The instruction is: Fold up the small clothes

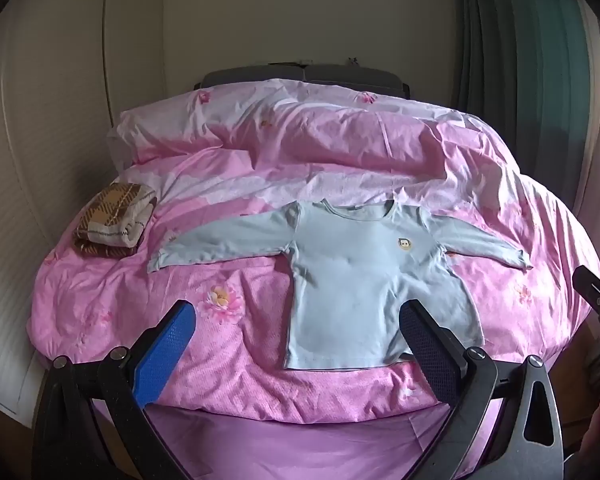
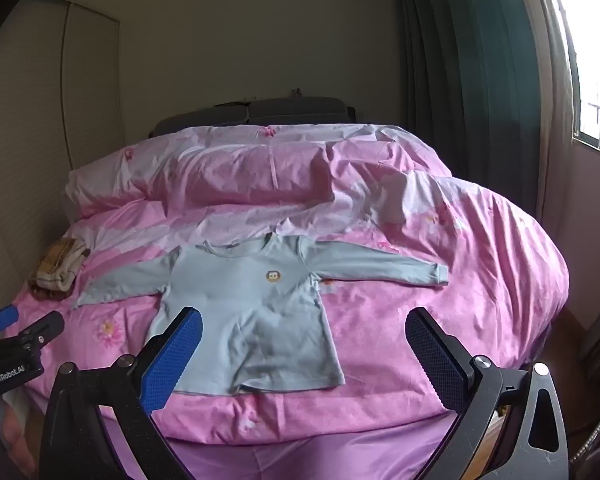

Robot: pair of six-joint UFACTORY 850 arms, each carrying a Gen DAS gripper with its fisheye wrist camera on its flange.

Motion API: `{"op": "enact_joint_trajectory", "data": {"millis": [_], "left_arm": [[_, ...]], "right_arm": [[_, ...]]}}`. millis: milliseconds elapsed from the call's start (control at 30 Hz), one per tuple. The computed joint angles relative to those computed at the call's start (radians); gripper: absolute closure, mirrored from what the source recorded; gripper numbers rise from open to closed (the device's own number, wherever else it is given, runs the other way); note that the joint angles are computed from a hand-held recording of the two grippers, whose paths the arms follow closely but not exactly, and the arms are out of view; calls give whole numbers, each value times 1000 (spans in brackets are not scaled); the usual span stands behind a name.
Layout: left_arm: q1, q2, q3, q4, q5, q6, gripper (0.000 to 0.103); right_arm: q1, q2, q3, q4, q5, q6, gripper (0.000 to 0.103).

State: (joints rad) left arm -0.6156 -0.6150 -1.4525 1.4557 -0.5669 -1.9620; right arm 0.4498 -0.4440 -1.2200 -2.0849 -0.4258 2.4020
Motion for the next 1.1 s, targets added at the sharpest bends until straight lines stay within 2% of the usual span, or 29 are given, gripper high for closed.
{"op": "enact_joint_trajectory", "data": {"millis": [500, 767, 833, 1100], "left_arm": [[-5, -6, -11, -25, -18, 37, 0], [-3, -5, -8, -17, -13, 25, 0], [-5, -16, 1, 20, -14, -19, 0], [-9, -13, -5, 3, -15, -4, 0]], "right_arm": [[-1, 15, 18, -11, -2, 18, 0], [1, 15, 18, -6, -5, 13, 0], [2, 16, 19, -6, -7, 11, 0], [-5, 13, 16, -18, -6, 19, 0]]}}
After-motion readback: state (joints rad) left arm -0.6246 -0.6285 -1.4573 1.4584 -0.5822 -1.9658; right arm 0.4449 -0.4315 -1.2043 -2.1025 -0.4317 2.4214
